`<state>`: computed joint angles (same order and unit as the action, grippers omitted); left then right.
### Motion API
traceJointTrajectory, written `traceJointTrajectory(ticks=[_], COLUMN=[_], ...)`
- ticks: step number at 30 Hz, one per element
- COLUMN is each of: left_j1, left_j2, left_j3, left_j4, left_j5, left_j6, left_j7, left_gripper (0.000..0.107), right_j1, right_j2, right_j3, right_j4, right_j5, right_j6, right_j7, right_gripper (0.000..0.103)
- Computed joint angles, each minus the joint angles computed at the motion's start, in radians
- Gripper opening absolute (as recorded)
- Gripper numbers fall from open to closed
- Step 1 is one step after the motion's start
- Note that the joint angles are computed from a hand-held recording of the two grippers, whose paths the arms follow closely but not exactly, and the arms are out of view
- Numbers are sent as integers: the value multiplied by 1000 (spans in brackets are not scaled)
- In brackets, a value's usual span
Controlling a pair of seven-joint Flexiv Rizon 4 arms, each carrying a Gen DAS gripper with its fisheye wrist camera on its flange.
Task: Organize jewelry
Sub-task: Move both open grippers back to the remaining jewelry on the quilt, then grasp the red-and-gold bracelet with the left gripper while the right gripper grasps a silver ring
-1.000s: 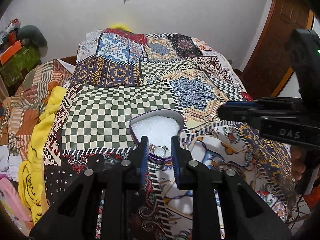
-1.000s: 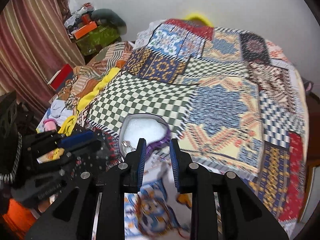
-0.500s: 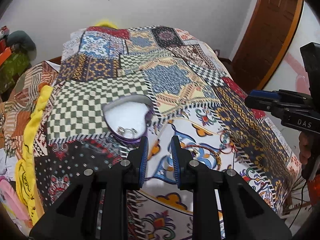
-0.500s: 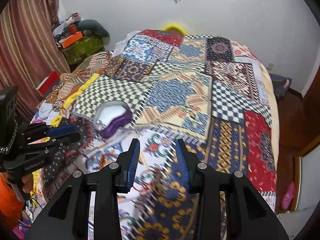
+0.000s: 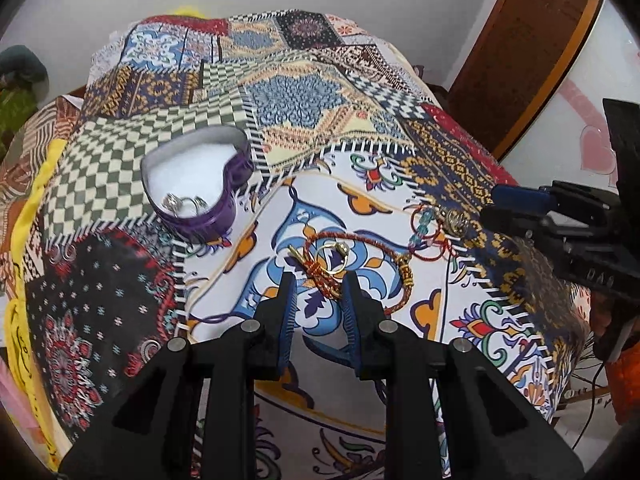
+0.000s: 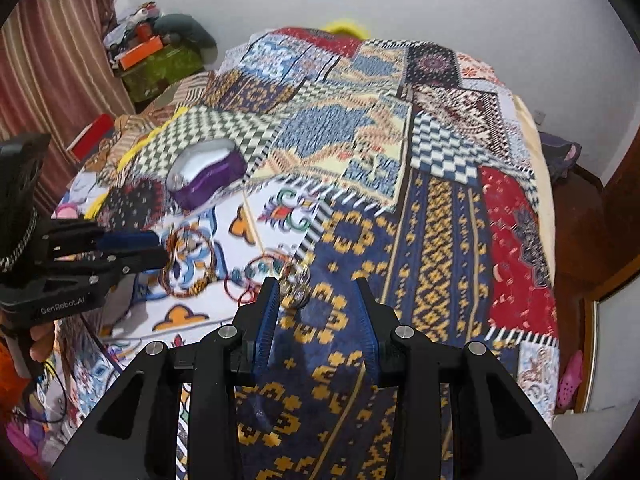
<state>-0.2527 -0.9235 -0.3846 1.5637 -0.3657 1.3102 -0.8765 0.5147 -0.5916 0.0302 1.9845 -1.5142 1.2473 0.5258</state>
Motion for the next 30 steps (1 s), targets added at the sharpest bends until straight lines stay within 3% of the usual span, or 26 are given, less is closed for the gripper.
traceJointTrajectory(ticks=[9, 11, 13, 15, 18, 30], left_j1=[-15, -27, -32, -33, -32, 54], left_j2=[-15, -18, -21, -23, -21, 16], left_j3=[4, 13, 17, 17, 16, -93], left_j4=[-9, -7, -4, -2, 4, 80], left_j5=[9, 22, 33, 44, 60, 78], left_j6=[21, 46, 69, 84, 100, 192], left_j7=[-7, -11, -18, -20, -26, -10], left_gripper=[22, 22, 14, 8, 7, 7], right_j1=[-4, -12, -16, -20, -32, -42], right_j2=[-56, -67, -71, -69, -62, 0], right_j3=[-15, -16, -11, -9, 0, 39], right_j4=[-45, -56, -58, -58, -54, -23], right_j5=[-45, -70, -73, -89, -120, -148], right_j6=[56, 72, 68, 70, 62, -20], right_j7=[6, 25, 26, 43, 78, 106], right_gripper=[33, 28, 20, 20, 20, 20])
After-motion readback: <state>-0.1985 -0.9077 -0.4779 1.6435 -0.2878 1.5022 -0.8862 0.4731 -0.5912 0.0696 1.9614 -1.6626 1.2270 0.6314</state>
